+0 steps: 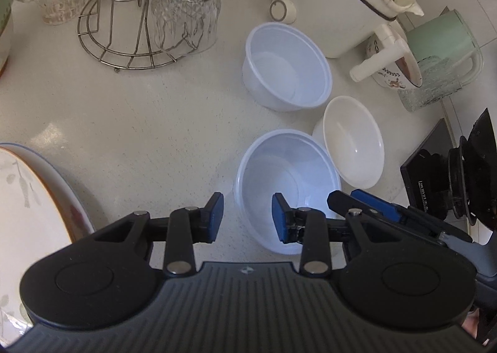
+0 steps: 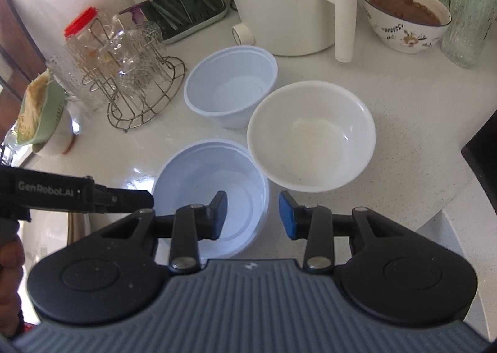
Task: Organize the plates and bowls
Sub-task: 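Close both grippers on the plastic bowl rim and lift it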
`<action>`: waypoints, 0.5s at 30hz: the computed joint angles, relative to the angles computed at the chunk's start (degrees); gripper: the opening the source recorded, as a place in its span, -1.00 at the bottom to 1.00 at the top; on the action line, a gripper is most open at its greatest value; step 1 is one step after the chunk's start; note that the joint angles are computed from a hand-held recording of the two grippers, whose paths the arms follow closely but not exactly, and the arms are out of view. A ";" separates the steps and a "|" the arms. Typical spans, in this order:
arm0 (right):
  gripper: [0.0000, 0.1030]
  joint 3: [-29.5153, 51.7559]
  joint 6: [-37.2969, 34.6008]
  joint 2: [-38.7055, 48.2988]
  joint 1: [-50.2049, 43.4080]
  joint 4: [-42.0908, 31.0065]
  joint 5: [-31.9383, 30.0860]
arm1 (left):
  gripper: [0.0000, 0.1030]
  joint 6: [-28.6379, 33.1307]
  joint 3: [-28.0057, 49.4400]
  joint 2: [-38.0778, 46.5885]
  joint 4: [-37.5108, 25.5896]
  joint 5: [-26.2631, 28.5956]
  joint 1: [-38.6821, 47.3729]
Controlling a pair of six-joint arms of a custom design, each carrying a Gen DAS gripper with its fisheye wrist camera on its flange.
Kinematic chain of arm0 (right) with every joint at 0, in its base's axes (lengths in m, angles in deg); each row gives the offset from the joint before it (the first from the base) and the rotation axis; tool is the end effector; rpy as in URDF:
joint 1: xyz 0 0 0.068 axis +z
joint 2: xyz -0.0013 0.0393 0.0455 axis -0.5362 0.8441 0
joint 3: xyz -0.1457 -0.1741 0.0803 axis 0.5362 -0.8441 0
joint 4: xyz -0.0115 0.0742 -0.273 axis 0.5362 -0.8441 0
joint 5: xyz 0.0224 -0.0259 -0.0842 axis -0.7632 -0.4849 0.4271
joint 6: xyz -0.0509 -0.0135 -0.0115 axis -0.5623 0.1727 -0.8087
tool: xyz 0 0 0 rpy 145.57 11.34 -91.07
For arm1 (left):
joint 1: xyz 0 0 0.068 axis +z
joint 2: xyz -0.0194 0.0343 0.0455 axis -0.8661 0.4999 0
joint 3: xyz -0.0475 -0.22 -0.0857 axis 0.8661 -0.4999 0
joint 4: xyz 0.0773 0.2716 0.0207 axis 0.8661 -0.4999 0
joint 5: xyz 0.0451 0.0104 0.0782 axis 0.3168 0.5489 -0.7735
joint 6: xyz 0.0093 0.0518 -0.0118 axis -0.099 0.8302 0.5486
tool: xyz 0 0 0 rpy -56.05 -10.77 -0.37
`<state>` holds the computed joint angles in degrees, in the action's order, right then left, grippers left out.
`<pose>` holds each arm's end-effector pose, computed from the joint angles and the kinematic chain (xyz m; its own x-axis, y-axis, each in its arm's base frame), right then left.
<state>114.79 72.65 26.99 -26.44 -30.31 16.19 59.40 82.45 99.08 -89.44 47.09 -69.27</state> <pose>0.1940 0.0267 0.2106 -0.8586 0.0229 -0.5121 -0.1006 0.9720 0.2123 0.2749 -0.0553 0.1808 -0.9423 -0.1967 -0.2708 -0.0780 0.9158 -0.3939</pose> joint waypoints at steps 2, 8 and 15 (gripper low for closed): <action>-0.51 0.23 0.02 1.28 -0.41 0.17 -0.06 | -0.48 0.15 -0.11 0.50 0.72 0.14 -0.24; -0.87 0.02 0.10 1.84 -1.64 0.16 -1.59 | -0.83 -1.57 -1.34 -0.02 3.08 -1.22 -0.37; -0.95 0.60 1.12 2.09 0.26 -0.09 -2.95 | -0.88 -0.76 -2.55 -2.39 2.14 1.20 1.65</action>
